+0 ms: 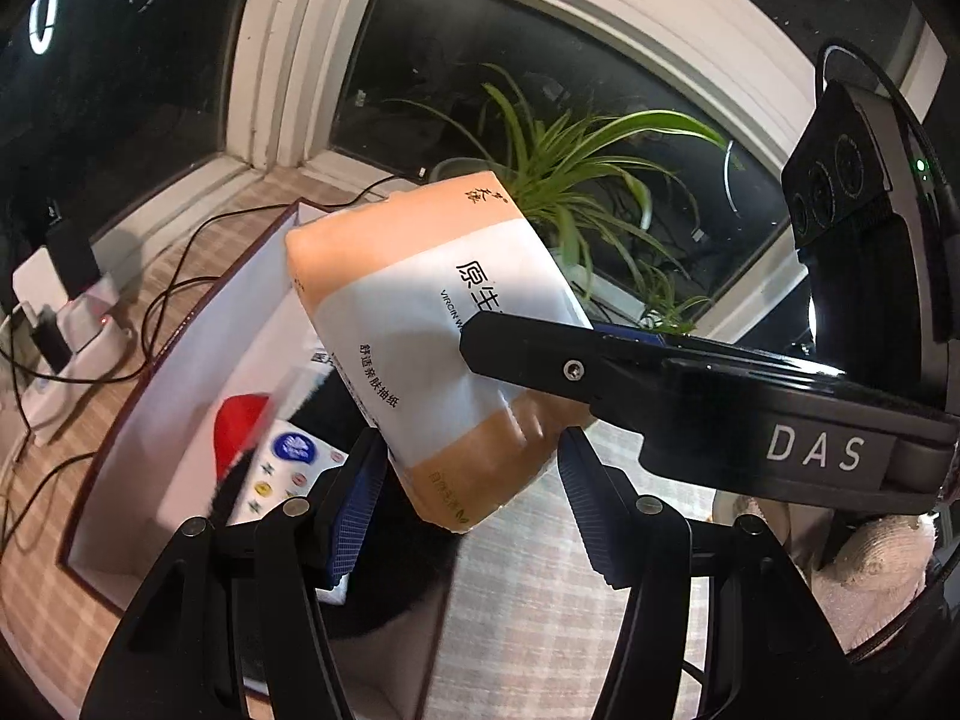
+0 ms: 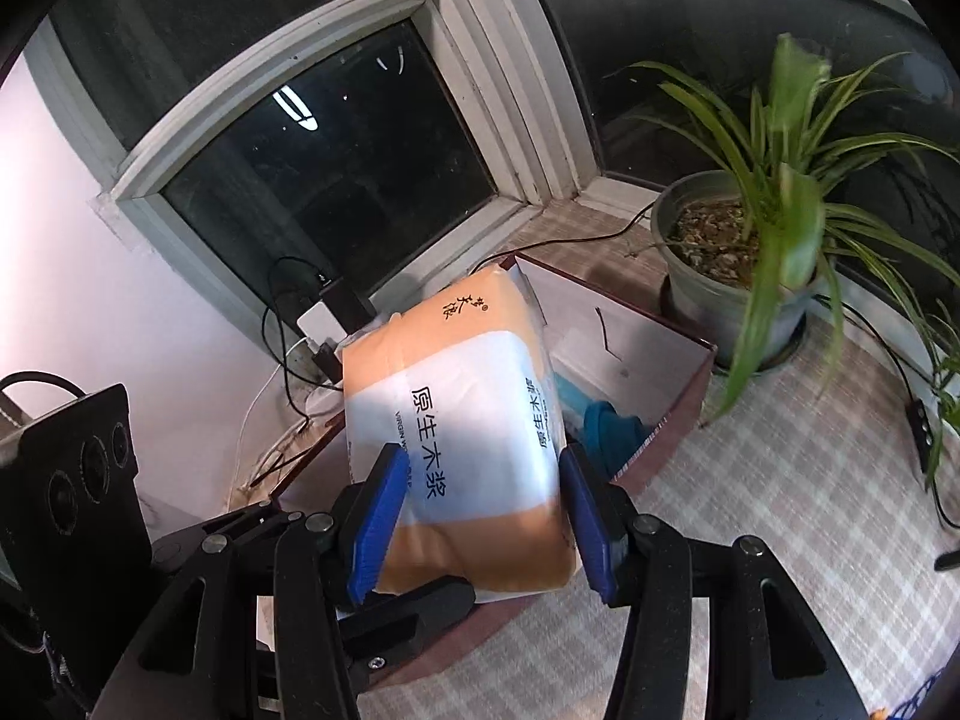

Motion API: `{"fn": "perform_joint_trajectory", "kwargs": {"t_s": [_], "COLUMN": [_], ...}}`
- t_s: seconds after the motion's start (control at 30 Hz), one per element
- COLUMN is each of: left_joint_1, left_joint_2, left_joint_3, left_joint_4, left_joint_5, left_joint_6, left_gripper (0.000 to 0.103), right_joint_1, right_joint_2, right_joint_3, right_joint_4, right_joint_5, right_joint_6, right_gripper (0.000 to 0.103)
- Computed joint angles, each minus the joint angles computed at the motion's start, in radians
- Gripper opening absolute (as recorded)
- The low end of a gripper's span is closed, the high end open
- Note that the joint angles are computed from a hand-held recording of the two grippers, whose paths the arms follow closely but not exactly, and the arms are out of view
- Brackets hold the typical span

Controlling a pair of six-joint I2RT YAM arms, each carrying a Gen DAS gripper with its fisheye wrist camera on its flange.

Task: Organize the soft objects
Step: 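Carry the tissue bag into the box and open both tools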

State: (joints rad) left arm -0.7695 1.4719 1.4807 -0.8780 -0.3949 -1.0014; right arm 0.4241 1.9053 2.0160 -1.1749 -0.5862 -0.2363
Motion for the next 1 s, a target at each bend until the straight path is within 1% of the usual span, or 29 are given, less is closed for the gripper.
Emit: {"fn": "perform_joint_trajectory", "kwargs": {"t_s": [0.2,0.27,0.47,0.63,0.7,0.83,1.0], "left_joint_1": [0.052,0.080,0.127,0.139,0.144,0.148,0.130], "left_joint_2": [0.010,0.010,0.024,0.039,0.041,0.031,0.013], "left_joint_3": [-0.022,-0.044,-0.057,-0.049,-0.053,-0.066,-0.067], "left_joint_4": [0.016,0.036,0.051,0.043,0.043,0.040,0.019], "left_joint_5": [0.053,0.073,0.109,0.109,0.111,0.109,0.087], "left_joint_6": [0.028,0.045,0.068,0.073,0.071,0.055,0.044], "left_gripper": [0.058,0.058,0.058,0.058,0.056,0.056,0.056], "right_joint_1": [0.026,0.027,0.040,0.044,0.042,0.031,0.028], "right_joint_2": [0.067,0.088,0.149,0.172,0.169,0.171,0.135], "right_joint_3": [0.050,0.066,0.117,0.139,0.133,0.139,0.104], "right_joint_4": [0.015,0.015,0.016,0.018,0.029,0.025,0.038], "right_joint_5": [0.024,0.026,0.034,0.056,0.062,0.057,0.060], "right_joint_6": [0.018,0.016,0.026,0.024,0.027,0.030,0.012], "right_gripper": [0.049,0.049,0.049,0.049,0.049,0.049,0.049]}}
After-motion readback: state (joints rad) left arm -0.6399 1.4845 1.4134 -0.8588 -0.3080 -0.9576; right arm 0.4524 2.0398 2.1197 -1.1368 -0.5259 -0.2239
